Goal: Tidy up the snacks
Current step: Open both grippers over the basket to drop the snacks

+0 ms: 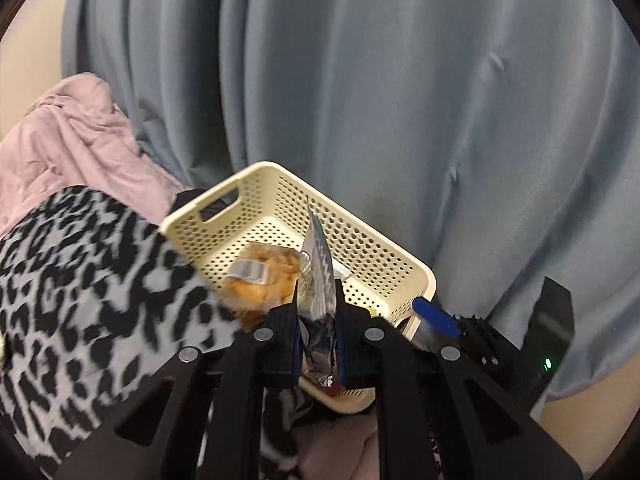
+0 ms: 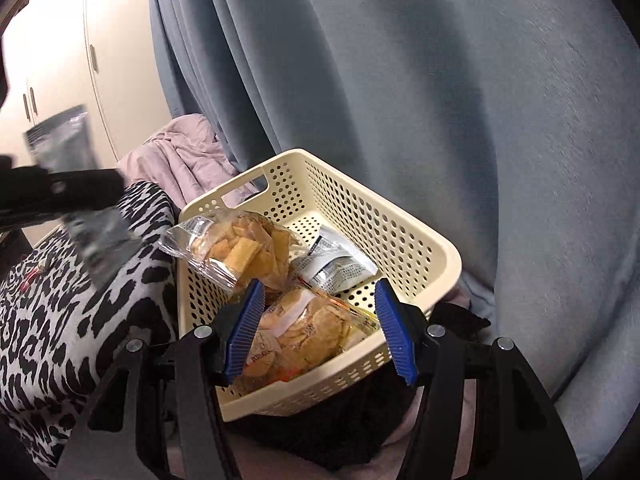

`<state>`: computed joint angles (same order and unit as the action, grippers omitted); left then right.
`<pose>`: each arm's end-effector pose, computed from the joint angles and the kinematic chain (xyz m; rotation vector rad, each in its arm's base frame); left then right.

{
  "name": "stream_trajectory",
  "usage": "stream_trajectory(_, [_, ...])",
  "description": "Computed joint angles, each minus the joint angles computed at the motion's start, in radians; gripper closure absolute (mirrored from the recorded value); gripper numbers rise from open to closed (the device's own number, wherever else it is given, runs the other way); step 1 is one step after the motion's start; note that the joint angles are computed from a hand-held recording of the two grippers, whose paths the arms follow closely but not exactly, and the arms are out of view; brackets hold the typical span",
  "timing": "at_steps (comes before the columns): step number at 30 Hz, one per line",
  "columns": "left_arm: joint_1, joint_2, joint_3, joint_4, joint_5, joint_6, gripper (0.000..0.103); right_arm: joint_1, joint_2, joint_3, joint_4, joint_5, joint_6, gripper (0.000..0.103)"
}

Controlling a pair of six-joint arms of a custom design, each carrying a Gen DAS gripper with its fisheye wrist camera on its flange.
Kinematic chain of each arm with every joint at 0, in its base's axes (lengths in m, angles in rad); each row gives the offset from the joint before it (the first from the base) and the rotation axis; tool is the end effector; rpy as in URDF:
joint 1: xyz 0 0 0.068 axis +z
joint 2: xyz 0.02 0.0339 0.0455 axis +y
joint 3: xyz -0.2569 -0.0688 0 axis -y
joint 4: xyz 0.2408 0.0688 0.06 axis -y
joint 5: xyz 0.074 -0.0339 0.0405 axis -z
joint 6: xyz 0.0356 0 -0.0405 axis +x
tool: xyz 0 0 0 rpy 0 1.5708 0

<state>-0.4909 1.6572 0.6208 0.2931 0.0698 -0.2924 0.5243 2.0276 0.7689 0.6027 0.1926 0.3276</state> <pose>0.2608 -0.1422 0.1187 0.2698 2.3447 -0.4717 0.3070 0.1697 0.0669 -0.1131 2.2218 0.2565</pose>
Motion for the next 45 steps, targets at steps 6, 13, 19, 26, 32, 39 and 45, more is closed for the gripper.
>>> stream_trajectory(6, [0.003, 0.109, 0.074, 0.025, -0.014, -0.019, 0.026, -0.014, 0.008, 0.002, -0.004, -0.012, 0.008, 0.044])
stream_trajectory(13, [0.095, 0.065, 0.0, 0.045, 0.002, -0.003, 0.026, -0.01, 0.042, 0.046, -0.021, -0.026, 0.011, 0.044])
stream_trajectory(19, [0.127, -0.002, -0.063, 0.047, -0.042, 0.004, 0.014, 0.016, 0.041, 0.063, -0.034, -0.019, 0.007, 0.044])
stream_trajectory(26, [0.168, -0.096, -0.131, 0.025, -0.049, 0.005, 0.007, 0.047, 0.01, 0.063, -0.041, -0.005, 0.028, 0.044])
stream_trajectory(32, [0.245, -0.191, -0.198, 0.009, -0.042, 0.027, 0.006, 0.102, 0.007, 0.104, -0.069, -0.009, 0.026, 0.044])
stream_trajectory(39, [0.401, -0.319, -0.295, -0.012, -0.029, 0.129, 0.006, 0.19, 0.024, 0.185, -0.121, -0.027, 0.014, 0.044])
stream_trajectory(45, [0.607, -0.419, -0.352, -0.06, 0.065, 0.23, 0.006, 0.264, 0.053, 0.267, -0.176, -0.028, -0.003, 0.044])
